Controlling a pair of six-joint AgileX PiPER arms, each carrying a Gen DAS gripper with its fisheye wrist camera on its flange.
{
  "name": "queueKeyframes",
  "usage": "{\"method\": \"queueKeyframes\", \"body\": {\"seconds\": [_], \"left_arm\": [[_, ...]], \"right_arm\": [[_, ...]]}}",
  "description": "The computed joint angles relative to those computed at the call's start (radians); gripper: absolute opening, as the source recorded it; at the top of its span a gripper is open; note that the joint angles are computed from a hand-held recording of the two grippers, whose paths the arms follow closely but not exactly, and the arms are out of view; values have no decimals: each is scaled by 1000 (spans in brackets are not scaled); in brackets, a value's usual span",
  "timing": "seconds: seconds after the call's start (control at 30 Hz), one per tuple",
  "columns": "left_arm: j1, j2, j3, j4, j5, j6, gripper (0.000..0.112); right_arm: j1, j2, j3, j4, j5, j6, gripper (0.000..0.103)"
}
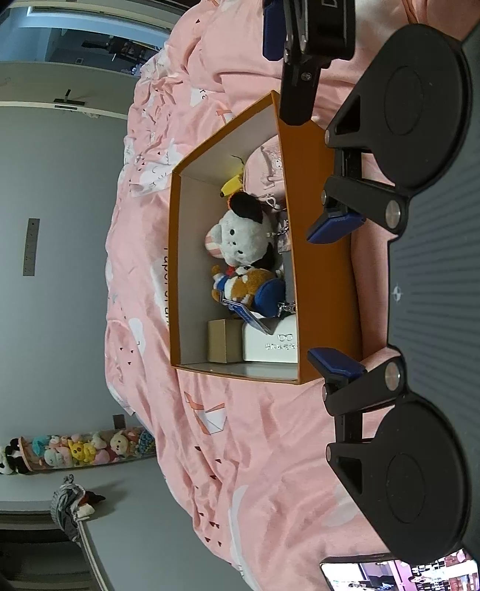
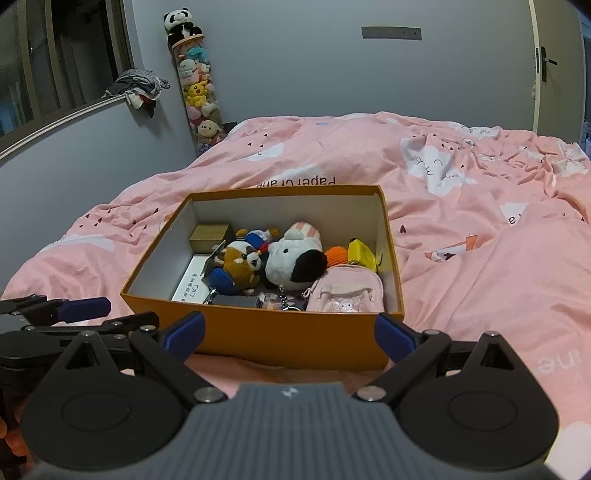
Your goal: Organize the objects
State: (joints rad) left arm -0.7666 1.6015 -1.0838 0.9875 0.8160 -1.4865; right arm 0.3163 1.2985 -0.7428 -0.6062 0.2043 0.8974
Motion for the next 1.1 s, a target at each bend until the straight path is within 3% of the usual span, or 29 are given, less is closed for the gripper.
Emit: {"method": "queueKeyframes", "body": {"seconds": [1.1], "left_arm": [[-2, 3, 2, -2, 5, -23, 74]], "right_arm": [[17, 42, -14, 68, 18, -75, 98]]}}
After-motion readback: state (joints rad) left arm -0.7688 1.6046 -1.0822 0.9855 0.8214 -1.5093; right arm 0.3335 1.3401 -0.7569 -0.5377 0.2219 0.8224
